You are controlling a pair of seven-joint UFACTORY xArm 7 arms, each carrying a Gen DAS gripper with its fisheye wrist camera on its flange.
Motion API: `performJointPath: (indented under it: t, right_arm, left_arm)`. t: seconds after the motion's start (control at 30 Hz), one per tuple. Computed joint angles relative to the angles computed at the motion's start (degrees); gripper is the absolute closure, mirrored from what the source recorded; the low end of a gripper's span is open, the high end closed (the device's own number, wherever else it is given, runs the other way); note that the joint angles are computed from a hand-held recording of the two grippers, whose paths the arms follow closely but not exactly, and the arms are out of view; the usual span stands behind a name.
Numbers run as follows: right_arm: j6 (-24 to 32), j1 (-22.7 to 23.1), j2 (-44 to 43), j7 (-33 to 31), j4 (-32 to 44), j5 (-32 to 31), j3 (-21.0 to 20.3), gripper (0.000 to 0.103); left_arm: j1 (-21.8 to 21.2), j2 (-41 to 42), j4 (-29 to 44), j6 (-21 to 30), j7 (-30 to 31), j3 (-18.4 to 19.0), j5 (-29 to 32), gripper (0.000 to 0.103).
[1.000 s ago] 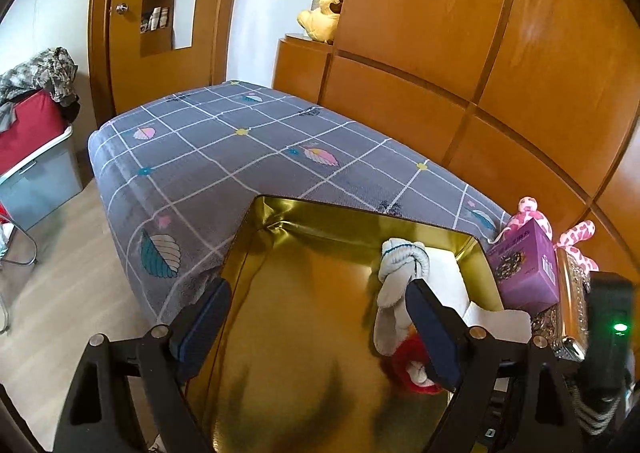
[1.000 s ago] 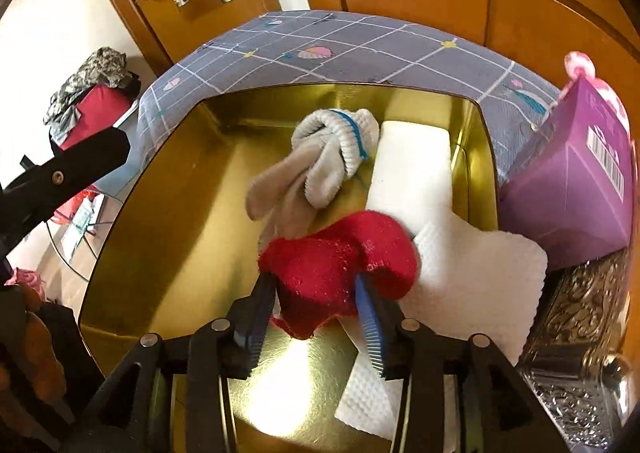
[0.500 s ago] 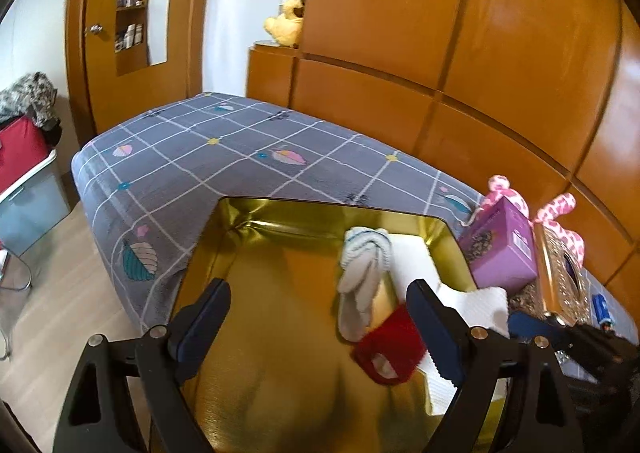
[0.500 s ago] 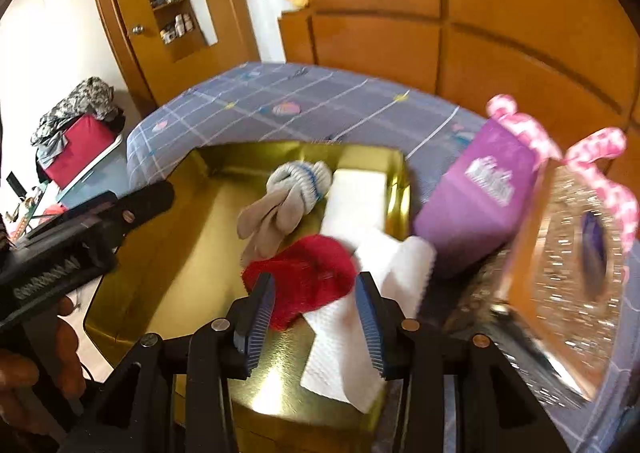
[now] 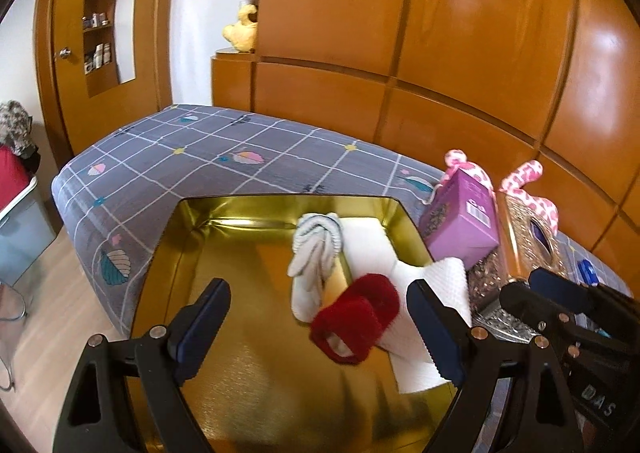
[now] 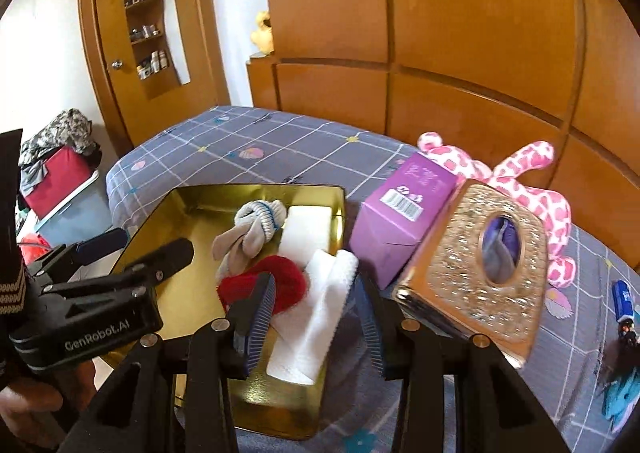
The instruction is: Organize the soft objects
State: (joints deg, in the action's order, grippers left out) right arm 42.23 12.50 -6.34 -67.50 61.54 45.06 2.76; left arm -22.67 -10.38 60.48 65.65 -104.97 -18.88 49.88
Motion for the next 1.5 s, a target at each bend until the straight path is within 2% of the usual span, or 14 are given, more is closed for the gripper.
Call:
performJointPath:
  t: [0.57,0.9,1.17,1.33,1.4,1.5]
  right_arm:
    - [-2.3,-5.4,2.7,2.7,3.7,1.9,-2.6,0.061]
    - [-5.8,-13.1,10.1,8.5,11.7,-3.6,-3.9,0.061]
    - [-10.3,-22.2,21.0,19.6,26.1,-8.6,-4.9,0.061]
    - [-9.8,-27.0,31.7,34.9,39.8,-12.0,-7.1,0.061]
    - [-11.6,-28.1,34.5,39.5,42.1,-13.4,-7.6,0.061]
    - [-10.7,-30.1,37.8,46.8,44.8,-15.3,-8.1,0.061]
  left_arm:
    - [-3.1,4.5,4.9,-2.0,3.9,0.3,3.2,0.013]
    - [-6.2,9.7,11.0,-5.9,10.1,1.8,6.1,0.013]
    - [-8.8,14.9,17.5,-12.3,15.6,4.4,7.2,0.013]
    - [-10.9,19.6,23.6,-15.2,21.9,6.3,5.5,0.013]
    - [-11.8,22.2,26.8,-16.6,25.4,7.2,3.6,0.013]
    - [-13.0,27.1,32.7,-18.3,30.2,8.4,0.1,0.013]
